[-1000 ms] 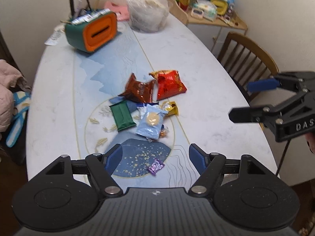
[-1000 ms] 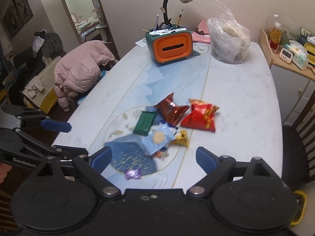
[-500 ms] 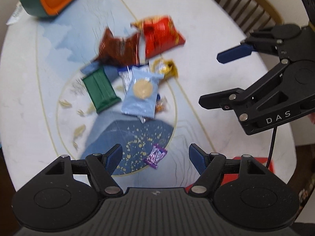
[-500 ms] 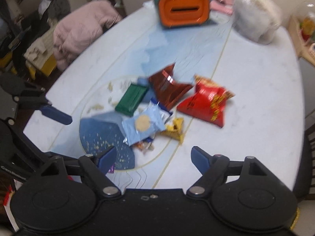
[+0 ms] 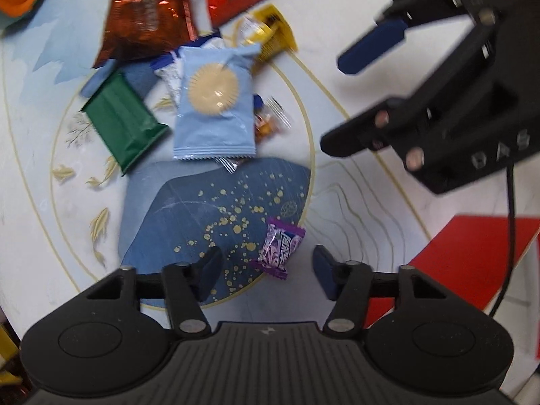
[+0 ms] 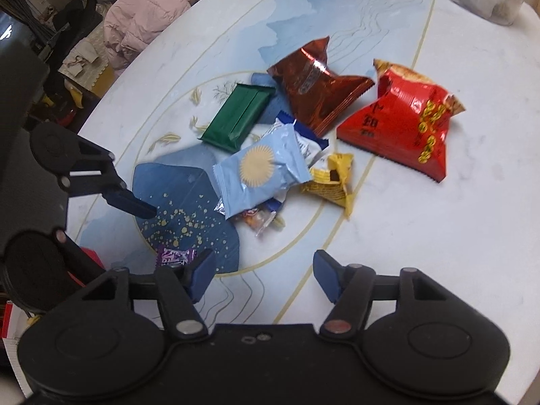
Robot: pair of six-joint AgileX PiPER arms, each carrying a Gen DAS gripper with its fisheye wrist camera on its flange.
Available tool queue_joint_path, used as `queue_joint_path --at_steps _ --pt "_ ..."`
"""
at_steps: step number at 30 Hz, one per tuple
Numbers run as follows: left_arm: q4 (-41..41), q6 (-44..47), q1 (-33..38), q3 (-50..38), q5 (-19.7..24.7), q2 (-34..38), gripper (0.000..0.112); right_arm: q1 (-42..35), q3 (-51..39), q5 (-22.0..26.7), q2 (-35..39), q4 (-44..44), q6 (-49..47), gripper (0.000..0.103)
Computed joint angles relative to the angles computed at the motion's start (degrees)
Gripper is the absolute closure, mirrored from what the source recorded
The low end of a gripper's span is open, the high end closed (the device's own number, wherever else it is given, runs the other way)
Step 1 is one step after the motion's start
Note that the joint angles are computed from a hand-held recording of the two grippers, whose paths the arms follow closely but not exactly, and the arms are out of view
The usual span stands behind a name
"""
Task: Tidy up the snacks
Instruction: 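Lower the left gripper onto the purple candy while the right reaches a small wrapped candy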
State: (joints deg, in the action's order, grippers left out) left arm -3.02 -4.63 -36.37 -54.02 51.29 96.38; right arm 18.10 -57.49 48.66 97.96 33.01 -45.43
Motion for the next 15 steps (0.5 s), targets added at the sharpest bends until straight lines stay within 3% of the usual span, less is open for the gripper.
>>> queue_joint_path --at_steps 7,15 --pt "-0.88 1.84 0.05 3.15 -3.27 0.78 0.080 -0.34 0.20 -0.61 1.04 1.81 -1.68 0.044" --pt "1.29 0.66 -0.68 3.17 -4.70 0.42 0.080 -0.13 0.27 -1.21 2.44 2.47 -2.33 0.049"
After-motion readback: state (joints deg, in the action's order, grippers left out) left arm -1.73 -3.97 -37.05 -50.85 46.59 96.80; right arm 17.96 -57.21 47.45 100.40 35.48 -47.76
